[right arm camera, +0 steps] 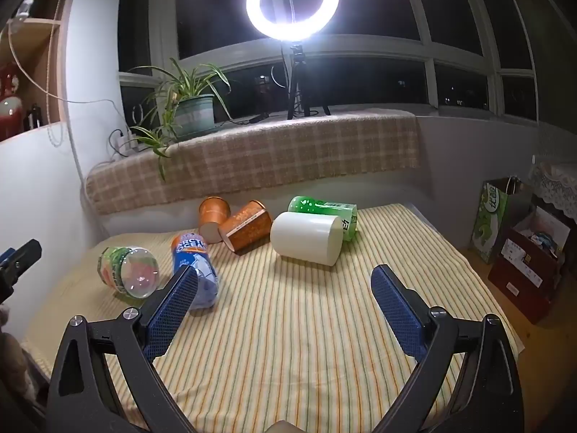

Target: Flip cup upright

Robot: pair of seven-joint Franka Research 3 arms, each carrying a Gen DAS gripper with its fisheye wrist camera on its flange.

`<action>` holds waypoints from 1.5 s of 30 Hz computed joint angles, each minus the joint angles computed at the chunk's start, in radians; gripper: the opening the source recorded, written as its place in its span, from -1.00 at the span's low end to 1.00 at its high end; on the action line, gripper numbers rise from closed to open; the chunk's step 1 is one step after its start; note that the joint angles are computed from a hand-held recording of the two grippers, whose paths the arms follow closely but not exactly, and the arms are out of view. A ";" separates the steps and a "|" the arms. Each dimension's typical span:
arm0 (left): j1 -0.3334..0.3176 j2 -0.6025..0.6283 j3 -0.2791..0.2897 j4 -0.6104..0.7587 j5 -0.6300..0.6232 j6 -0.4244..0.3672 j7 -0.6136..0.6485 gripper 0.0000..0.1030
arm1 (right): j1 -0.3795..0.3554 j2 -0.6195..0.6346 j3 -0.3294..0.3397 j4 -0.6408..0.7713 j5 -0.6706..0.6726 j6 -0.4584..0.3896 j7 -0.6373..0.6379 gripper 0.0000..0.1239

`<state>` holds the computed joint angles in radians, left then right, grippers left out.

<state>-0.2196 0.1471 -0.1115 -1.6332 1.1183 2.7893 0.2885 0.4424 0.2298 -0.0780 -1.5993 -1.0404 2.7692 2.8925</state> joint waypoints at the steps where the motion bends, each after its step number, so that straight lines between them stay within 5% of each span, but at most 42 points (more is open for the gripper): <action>1: -0.001 0.000 0.000 0.000 0.003 -0.002 -0.001 1.00 | -0.001 0.000 0.002 -0.001 0.006 0.001 -0.005 0.56; 5: -0.001 0.000 0.001 0.001 0.008 -0.003 0.001 1.00 | -0.016 0.014 0.014 0.016 0.102 -0.014 -0.074 0.56; 45: 0.000 -0.004 -0.002 -0.002 0.011 -0.012 0.006 1.00 | 0.001 0.002 -0.003 -0.008 0.058 -0.004 -0.028 0.56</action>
<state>-0.2200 0.1432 -0.1136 -1.6356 1.1295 2.7775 0.2948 0.4431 0.2321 -0.0806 -1.6071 -0.9821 2.7650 2.8645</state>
